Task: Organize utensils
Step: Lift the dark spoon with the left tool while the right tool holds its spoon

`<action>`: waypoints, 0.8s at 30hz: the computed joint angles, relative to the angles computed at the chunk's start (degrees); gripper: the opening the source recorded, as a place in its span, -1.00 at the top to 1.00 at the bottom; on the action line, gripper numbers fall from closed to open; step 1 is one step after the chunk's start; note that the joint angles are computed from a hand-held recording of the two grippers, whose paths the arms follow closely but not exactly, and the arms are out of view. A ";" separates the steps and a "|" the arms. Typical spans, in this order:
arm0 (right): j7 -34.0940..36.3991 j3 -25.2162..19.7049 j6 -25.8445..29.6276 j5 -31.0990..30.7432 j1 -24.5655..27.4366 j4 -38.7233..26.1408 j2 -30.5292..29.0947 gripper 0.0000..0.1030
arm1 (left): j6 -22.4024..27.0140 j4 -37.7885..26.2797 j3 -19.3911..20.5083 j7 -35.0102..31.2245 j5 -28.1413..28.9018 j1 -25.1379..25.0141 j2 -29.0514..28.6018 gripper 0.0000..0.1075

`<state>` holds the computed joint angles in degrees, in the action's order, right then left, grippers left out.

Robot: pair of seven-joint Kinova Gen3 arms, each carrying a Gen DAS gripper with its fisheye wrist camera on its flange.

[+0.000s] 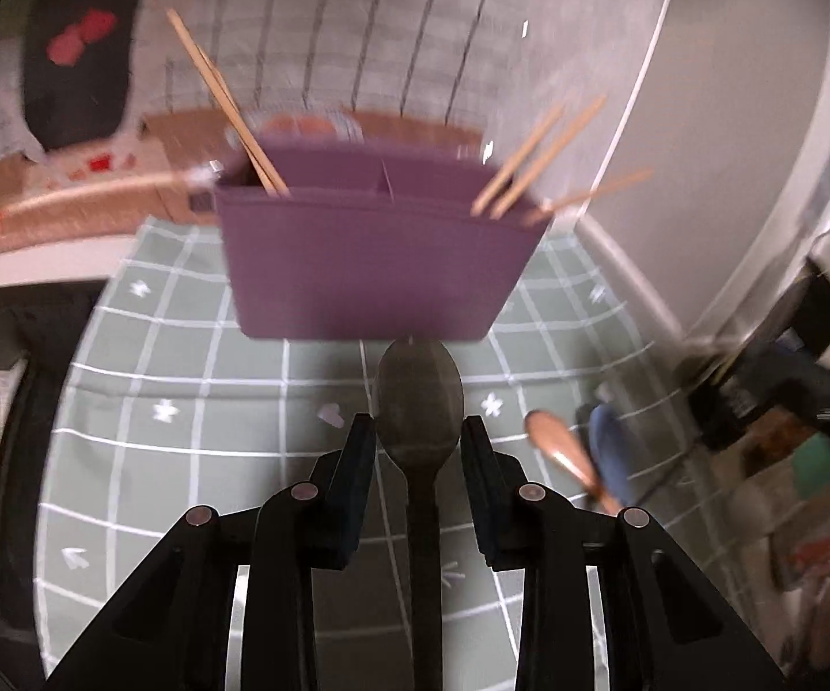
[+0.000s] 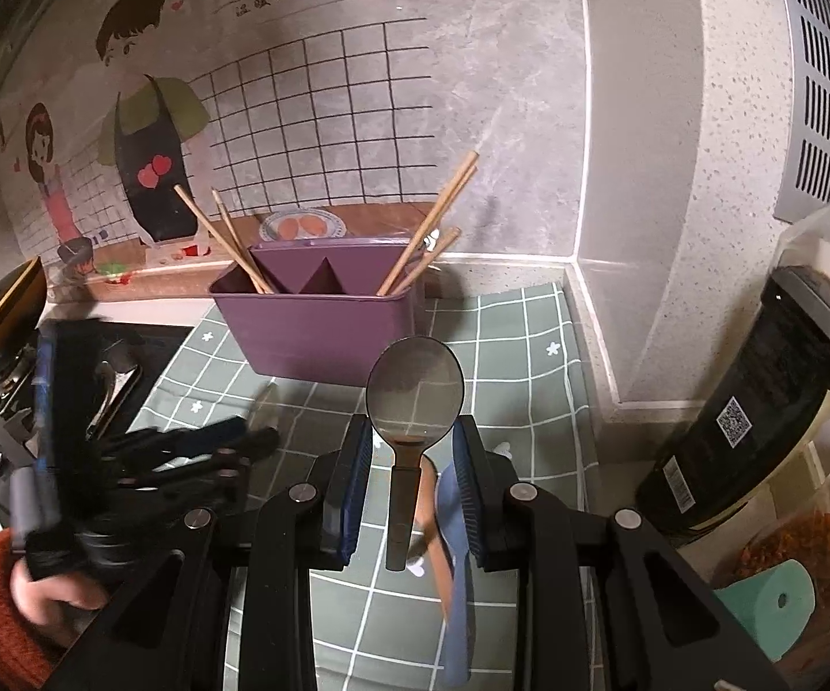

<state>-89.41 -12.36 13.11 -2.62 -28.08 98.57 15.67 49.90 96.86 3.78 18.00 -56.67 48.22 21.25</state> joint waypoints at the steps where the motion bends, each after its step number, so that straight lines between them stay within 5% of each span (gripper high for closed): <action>1: 0.17 -0.22 -0.14 -0.04 0.01 0.09 -0.14 0.49 | 1.69 0.08 -0.24 1.21 -1.21 1.45 -0.55 0.42; 8: 0.60 -0.47 -0.67 -0.02 -0.66 0.53 -0.92 0.49 | 11.49 1.56 3.92 5.06 -5.31 4.08 -4.91 0.42; 24: -0.40 0.55 -2.22 1.60 -2.90 1.37 -3.26 0.49 | 18.72 0.71 8.73 4.92 -8.84 4.08 -7.59 0.42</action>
